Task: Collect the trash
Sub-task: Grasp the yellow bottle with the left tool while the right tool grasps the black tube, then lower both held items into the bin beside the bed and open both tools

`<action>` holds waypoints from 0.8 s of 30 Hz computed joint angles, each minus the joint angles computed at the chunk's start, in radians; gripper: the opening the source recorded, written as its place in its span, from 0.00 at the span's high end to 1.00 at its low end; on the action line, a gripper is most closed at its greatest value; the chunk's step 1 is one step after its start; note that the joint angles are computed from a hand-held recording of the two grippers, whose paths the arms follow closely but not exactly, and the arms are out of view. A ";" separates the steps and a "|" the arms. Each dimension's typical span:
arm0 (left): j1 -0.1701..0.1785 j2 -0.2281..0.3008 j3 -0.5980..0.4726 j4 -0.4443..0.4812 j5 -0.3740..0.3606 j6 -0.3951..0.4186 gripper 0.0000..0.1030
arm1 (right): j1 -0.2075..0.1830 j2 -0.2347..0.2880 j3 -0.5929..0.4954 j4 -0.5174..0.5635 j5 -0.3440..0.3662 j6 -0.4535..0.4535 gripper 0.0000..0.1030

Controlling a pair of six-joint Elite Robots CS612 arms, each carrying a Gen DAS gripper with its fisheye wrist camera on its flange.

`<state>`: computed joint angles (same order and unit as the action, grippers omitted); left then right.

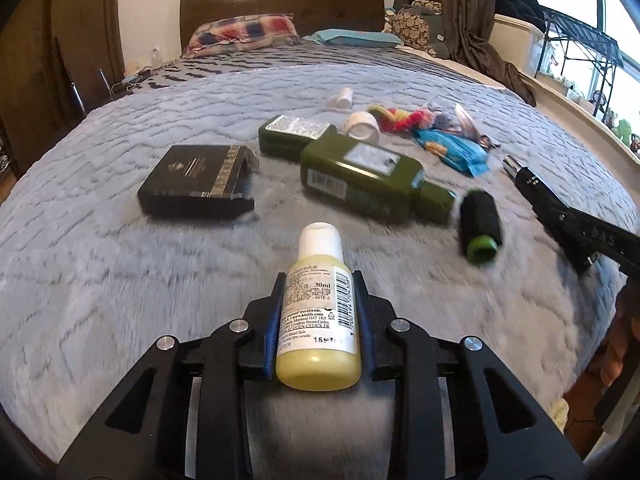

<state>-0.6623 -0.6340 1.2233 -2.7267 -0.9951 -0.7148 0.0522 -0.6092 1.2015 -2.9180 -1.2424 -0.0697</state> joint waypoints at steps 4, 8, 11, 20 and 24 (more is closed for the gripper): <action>-0.020 -0.024 0.052 -0.031 0.015 -0.029 0.72 | -0.011 -0.040 0.086 -0.042 0.040 -0.026 0.78; -0.041 -0.050 0.110 -0.077 0.019 -0.053 0.72 | -0.019 -0.076 0.160 -0.070 0.064 -0.060 0.78; -0.060 -0.065 0.144 -0.100 0.026 -0.070 0.72 | -0.024 -0.102 0.214 -0.094 0.080 -0.082 0.78; -0.119 -0.091 0.217 -0.120 0.019 -0.081 0.72 | -0.041 -0.187 0.403 -0.167 0.119 -0.203 0.78; -0.138 -0.091 0.241 -0.096 -0.026 -0.115 0.72 | -0.058 -0.217 0.468 -0.129 0.158 -0.250 0.78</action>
<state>-0.8003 -0.7254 1.4640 -2.8231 -1.0214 -0.8293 -0.0053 -0.8260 1.6692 -3.0467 -1.0843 -0.3200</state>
